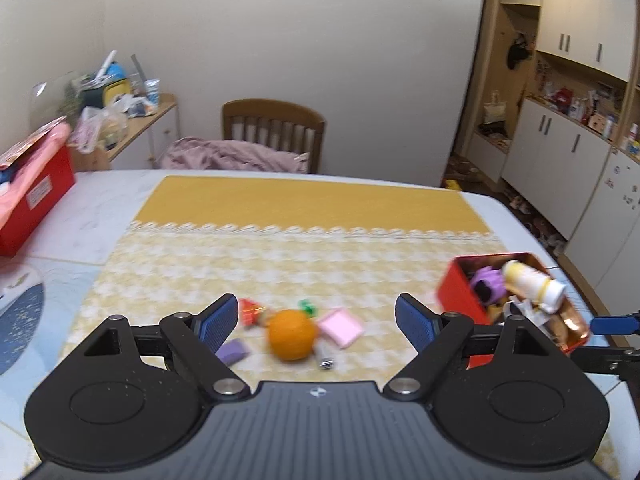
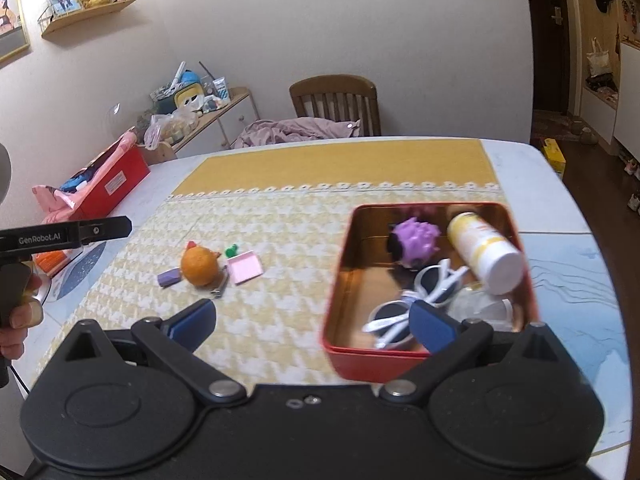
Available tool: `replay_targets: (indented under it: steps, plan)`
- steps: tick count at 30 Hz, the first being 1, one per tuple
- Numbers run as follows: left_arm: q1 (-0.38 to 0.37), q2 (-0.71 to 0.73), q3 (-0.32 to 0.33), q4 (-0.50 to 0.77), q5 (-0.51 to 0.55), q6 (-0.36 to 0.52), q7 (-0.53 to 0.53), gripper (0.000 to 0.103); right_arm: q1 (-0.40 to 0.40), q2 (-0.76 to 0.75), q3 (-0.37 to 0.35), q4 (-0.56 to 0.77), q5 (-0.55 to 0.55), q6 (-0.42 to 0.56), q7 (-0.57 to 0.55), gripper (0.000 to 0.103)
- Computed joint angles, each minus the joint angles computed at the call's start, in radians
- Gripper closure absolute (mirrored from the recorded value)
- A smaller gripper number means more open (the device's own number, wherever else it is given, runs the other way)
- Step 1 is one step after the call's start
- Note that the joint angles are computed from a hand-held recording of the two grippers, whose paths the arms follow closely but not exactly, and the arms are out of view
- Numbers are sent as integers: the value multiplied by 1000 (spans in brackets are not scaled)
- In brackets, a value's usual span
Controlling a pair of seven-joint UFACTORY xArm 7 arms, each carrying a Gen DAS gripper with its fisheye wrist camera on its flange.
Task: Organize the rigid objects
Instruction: 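Move the left tool to the purple eraser while the right tool approaches the orange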
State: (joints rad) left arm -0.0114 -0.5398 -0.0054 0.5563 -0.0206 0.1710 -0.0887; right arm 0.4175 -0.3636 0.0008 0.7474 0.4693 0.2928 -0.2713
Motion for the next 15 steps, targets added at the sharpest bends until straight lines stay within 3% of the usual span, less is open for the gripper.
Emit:
replay_targets:
  steps: [5, 12, 15]
  plan:
    - [-16, 11, 110, -11, -12, 0, 119, 17, -25, 50, 87, 41, -80, -15, 118, 0]
    - [-95, 78, 266, 24, -137, -2, 349, 17, -46, 145, 167, 121, -211, -16, 319, 0]
    - [-155, 111, 347, 45, -215, 0, 462, 17, -73, 194, 214, 166, -330, -14, 452, 0]
